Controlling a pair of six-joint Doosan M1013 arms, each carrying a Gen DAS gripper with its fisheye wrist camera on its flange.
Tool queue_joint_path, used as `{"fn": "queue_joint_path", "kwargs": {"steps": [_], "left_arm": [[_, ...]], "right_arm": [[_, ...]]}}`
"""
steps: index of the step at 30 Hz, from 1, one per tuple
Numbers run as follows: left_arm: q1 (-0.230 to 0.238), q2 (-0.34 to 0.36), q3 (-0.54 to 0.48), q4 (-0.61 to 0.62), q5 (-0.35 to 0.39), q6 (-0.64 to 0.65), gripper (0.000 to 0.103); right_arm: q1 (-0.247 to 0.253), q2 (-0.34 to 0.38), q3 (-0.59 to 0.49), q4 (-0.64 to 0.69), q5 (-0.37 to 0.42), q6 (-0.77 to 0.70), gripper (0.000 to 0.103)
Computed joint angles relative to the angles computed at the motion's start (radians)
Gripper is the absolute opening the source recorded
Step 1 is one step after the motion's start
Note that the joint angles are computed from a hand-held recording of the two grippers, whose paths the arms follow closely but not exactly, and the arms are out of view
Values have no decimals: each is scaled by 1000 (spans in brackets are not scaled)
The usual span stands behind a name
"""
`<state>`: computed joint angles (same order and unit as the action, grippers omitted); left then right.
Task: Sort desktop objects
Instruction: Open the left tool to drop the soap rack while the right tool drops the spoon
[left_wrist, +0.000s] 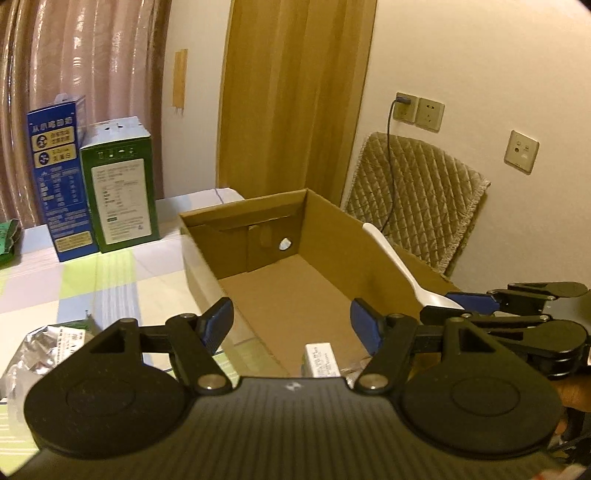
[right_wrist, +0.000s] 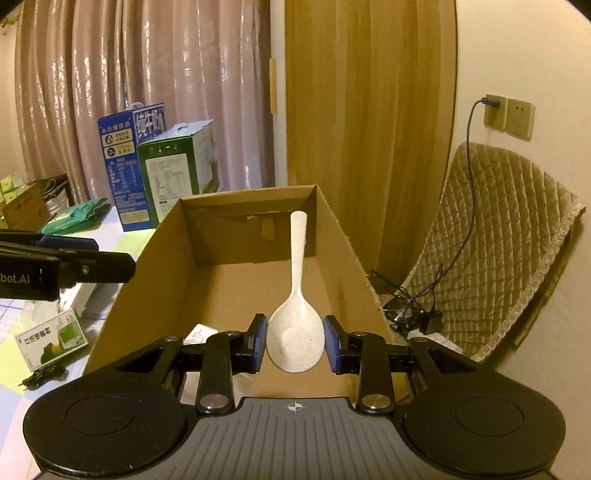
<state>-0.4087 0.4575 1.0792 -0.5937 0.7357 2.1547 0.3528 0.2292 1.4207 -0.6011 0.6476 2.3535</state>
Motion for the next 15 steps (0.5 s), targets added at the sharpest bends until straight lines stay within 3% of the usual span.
{"fn": "queue_joint_path", "kwargs": {"steps": [5, 7, 8, 9, 11, 15], "left_arm": [[11, -9, 14, 1, 7, 14, 66], [15, -15, 24, 7, 8, 23, 66], [17, -18, 29, 12, 6, 26, 68], [19, -22, 34, 16, 5, 32, 70], [25, -33, 52, 23, -8, 48, 76], [41, -50, 76, 35, -15, 63, 77]], "right_arm": [[3, 9, -12, 30, -13, -26, 30], [3, 12, -16, 40, -15, -31, 35], [6, 12, -15, 24, -11, -16, 47], [8, 10, -11, 12, -12, -4, 52], [12, 4, -5, 2, -8, 3, 53], [20, -7, 6, 0, 6, 3, 55]]}}
